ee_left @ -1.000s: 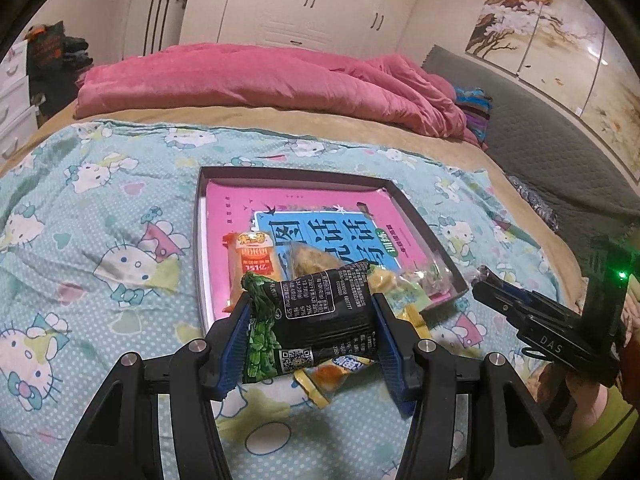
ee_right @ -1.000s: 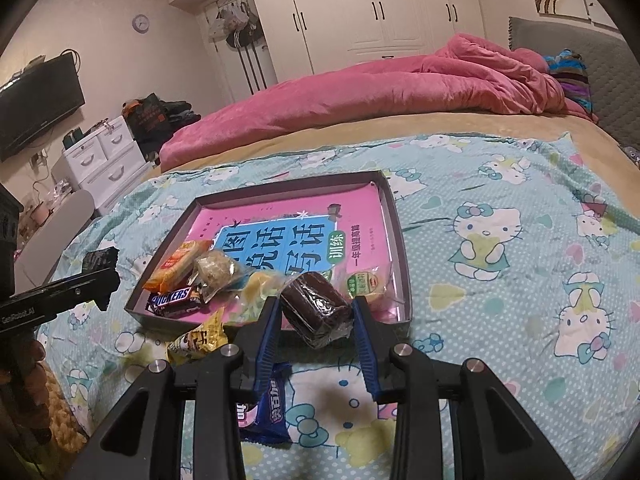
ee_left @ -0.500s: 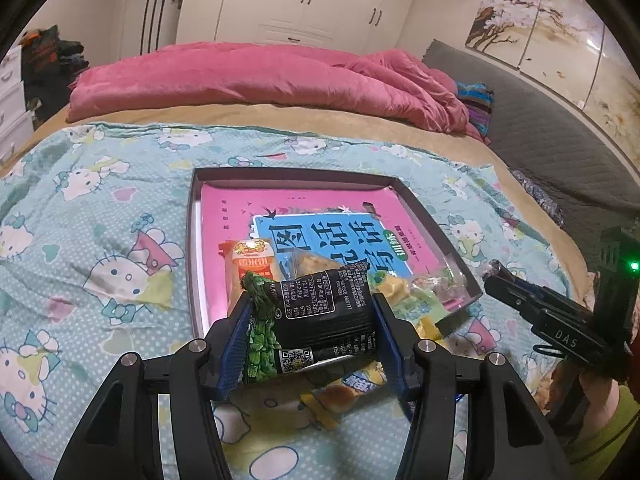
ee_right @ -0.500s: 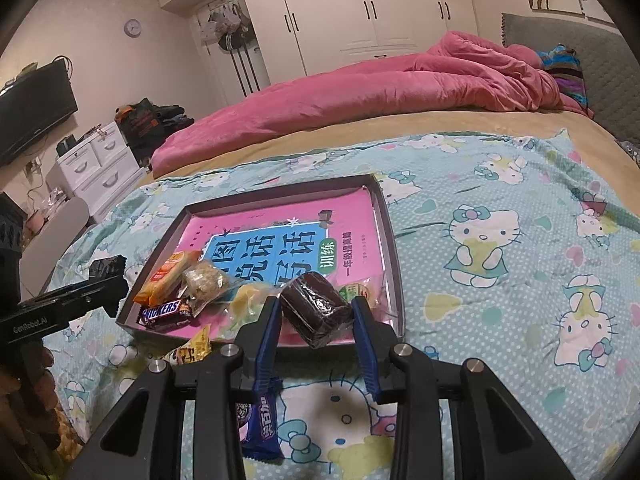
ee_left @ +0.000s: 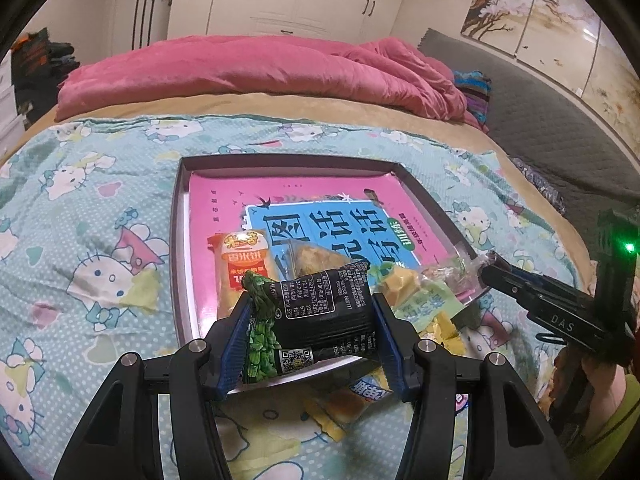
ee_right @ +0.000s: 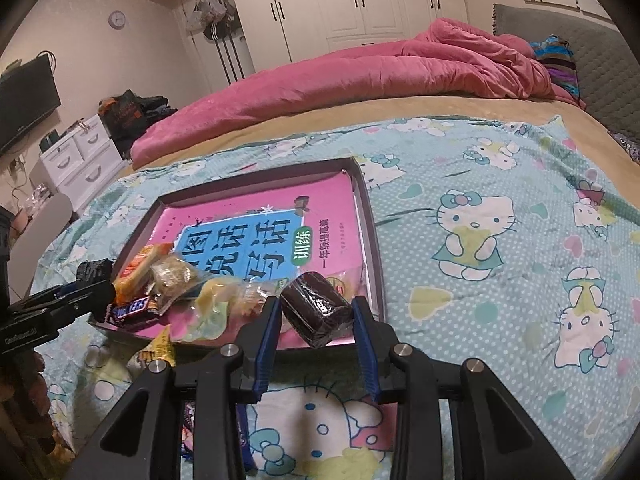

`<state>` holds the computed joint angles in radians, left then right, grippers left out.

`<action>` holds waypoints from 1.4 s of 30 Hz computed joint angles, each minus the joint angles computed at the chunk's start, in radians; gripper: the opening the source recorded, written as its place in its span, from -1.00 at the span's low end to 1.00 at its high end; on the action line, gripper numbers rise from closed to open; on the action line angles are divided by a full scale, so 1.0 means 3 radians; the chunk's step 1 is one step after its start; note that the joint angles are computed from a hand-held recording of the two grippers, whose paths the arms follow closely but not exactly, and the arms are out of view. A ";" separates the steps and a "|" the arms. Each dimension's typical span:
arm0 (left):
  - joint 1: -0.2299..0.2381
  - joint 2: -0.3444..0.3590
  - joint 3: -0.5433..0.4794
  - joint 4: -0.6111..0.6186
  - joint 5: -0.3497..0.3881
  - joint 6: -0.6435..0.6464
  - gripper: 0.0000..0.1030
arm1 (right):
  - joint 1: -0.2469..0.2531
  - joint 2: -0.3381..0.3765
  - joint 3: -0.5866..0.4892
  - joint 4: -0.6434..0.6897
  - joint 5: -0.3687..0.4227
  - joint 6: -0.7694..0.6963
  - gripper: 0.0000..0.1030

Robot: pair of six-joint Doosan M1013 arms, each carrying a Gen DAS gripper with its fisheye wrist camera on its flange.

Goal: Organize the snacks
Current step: 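Carry the pea bag over the tray with the left tool while the right tool carries the chocolate roll, then open the left tool to drop the pea bag while the right tool releases the chocolate roll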

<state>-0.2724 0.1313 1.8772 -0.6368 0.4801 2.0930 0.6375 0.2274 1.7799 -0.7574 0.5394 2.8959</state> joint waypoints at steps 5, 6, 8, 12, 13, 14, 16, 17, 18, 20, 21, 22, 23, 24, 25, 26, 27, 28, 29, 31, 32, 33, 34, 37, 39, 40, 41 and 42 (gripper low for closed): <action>-0.0009 0.0029 -0.0010 0.0034 -0.0002 -0.0007 0.13 | -0.0017 0.0048 -0.0039 0.0091 -0.0014 -0.0118 -0.29; -0.0011 0.0031 -0.0010 0.0033 -0.0004 -0.0009 0.13 | -0.0018 0.0055 -0.0045 0.0103 -0.0018 -0.0138 -0.29; -0.0012 0.0041 -0.0014 0.0054 -0.0004 -0.0022 0.13 | -0.0026 0.0074 -0.0063 0.0163 -0.0034 -0.0208 -0.29; -0.0017 0.0058 -0.0018 0.0097 -0.0019 -0.0058 0.13 | -0.0029 0.0108 -0.0097 0.0238 -0.0043 -0.0295 -0.29; -0.0018 0.0064 -0.0020 0.0103 -0.0026 -0.0057 0.13 | -0.0031 0.0115 -0.0102 0.0261 -0.0054 -0.0317 -0.29; -0.0018 0.0068 -0.0023 0.0104 -0.0031 -0.0053 0.13 | -0.0032 0.0126 -0.0111 0.0297 -0.0057 -0.0346 -0.29; -0.0021 0.0079 -0.0032 0.0108 -0.0043 -0.0048 0.13 | -0.0029 0.0138 -0.0122 0.0357 -0.0063 -0.0410 -0.29; -0.0021 0.0084 -0.0034 0.0105 -0.0047 -0.0037 0.13 | -0.0027 0.0144 -0.0128 0.0393 -0.0061 -0.0456 -0.29; -0.0023 0.0088 -0.0034 0.0110 -0.0057 -0.0030 0.13 | -0.0027 0.0148 -0.0132 0.0427 -0.0059 -0.0494 -0.29; -0.0027 0.0096 -0.0040 0.0131 -0.0065 -0.0035 0.13 | -0.0021 0.0158 -0.0141 0.0475 -0.0051 -0.0546 -0.29; -0.0025 0.0100 -0.0042 0.0134 -0.0071 -0.0034 0.13 | -0.0021 0.0160 -0.0141 0.0501 -0.0060 -0.0571 -0.29; -0.0025 0.0106 -0.0046 0.0139 -0.0072 -0.0037 0.13 | -0.0022 0.0161 -0.0141 0.0517 -0.0061 -0.0586 -0.29; -0.0021 0.0109 -0.0047 0.0134 -0.0070 -0.0035 0.13 | -0.0020 0.0162 -0.0144 0.0531 -0.0061 -0.0600 -0.29; -0.0018 0.0111 -0.0047 0.0129 -0.0073 -0.0033 0.13 | -0.0017 0.0163 -0.0148 0.0529 -0.0055 -0.0602 -0.29; -0.0016 0.0116 -0.0051 0.0135 -0.0073 -0.0040 0.13 | -0.0012 0.0161 -0.0152 0.0521 -0.0050 -0.0604 -0.29; -0.0014 0.0117 -0.0051 0.0136 -0.0071 -0.0046 0.13 | -0.0010 0.0159 -0.0153 0.0519 -0.0045 -0.0607 -0.29; -0.0013 0.0118 -0.0052 0.0135 -0.0069 -0.0050 0.13 | -0.0007 0.0156 -0.0153 0.0513 -0.0042 -0.0604 -0.29; -0.0011 0.0119 -0.0052 0.0131 -0.0067 -0.0050 0.13 | -0.0004 0.0150 -0.0150 0.0506 -0.0047 -0.0599 -0.29; -0.0010 0.0118 -0.0050 0.0131 -0.0062 -0.0060 0.13 | -0.0002 0.0145 -0.0148 0.0502 -0.0047 -0.0597 -0.29; -0.0007 0.0124 -0.0053 0.0135 -0.0059 -0.0069 0.13 | 0.0004 0.0137 -0.0146 0.0499 -0.0038 -0.0593 -0.29; -0.0004 0.0126 -0.0052 0.0134 -0.0059 -0.0070 0.13 | 0.0007 0.0131 -0.0143 0.0496 -0.0033 -0.0579 -0.29; -0.0002 0.0131 -0.0055 0.0144 -0.0057 -0.0081 0.13 | 0.0010 0.0124 -0.0137 0.0486 -0.0035 -0.0554 -0.29; -0.0002 0.0134 -0.0058 0.0158 -0.0058 -0.0098 0.14 | 0.0012 0.0118 -0.0133 0.0484 -0.0039 -0.0541 -0.29; 0.0006 0.0156 -0.0068 0.0202 -0.0054 -0.0170 0.14 | 0.0014 0.0097 -0.0120 0.0463 -0.0050 -0.0485 -0.29; 0.0004 0.0158 -0.0067 0.0222 -0.0072 -0.0191 0.14 | 0.0014 0.0088 -0.0117 0.0491 -0.0070 -0.0499 -0.29; 0.0006 0.0160 -0.0068 0.0226 -0.0080 -0.0194 0.14 | 0.0018 0.0087 -0.0120 0.0489 -0.0064 -0.0500 -0.29; 0.0007 0.0162 -0.0069 0.0225 -0.0087 -0.0196 0.14 | 0.0023 0.0088 -0.0124 0.0482 -0.0060 -0.0499 -0.29; 0.0007 0.0166 -0.0071 0.0221 -0.0094 -0.0193 0.14 | 0.0025 0.0088 -0.0125 0.0485 -0.0063 -0.0501 -0.29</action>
